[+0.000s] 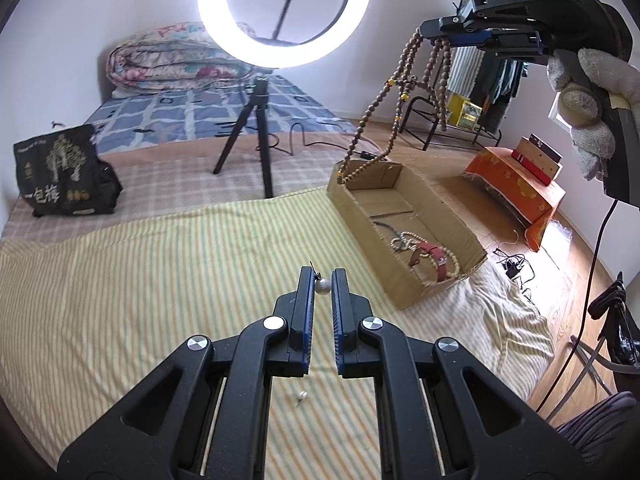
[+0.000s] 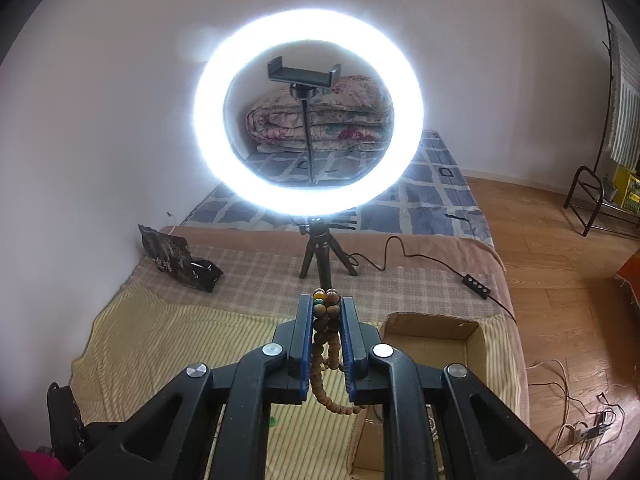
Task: Organize jewelry
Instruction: 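Carry the earring with left gripper while right gripper lifts the bead necklace over the box, then open right gripper to drop the necklace into the box while left gripper releases the earring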
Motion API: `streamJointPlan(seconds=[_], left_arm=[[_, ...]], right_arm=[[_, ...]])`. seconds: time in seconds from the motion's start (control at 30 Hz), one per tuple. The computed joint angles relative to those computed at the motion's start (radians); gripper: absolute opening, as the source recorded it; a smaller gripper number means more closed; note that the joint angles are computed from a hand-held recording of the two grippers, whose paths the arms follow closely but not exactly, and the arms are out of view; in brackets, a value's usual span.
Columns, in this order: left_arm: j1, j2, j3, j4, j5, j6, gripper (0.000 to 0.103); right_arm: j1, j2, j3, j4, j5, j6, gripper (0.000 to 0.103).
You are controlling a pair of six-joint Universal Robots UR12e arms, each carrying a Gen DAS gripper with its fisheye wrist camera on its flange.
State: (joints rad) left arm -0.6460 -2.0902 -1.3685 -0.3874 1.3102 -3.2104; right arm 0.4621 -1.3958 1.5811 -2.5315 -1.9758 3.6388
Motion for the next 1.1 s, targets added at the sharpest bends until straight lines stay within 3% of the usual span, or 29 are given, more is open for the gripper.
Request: streamJointPlan(seconds=[0.53, 0.77, 1.1], left_arm=[[-0.071, -0.152, 0.233, -0.084, -0.033, 0.037, 0.006], [-0.1, -0.225, 0.334, -0.138, -0.015, 0.063, 0.006], [-0.111, -0.278, 0.405, -0.191, -0.013, 0.069, 0.006]], right_arm=[[-0.096, -0.067, 0.105, 0.0, -0.004, 0.057, 0.011], [-0.147, -0.073, 0.151, -0.019, 0.038, 0.091, 0.011], [-0.191, -0.054, 0.193, -0.044, 0.104, 0.102, 0.011]])
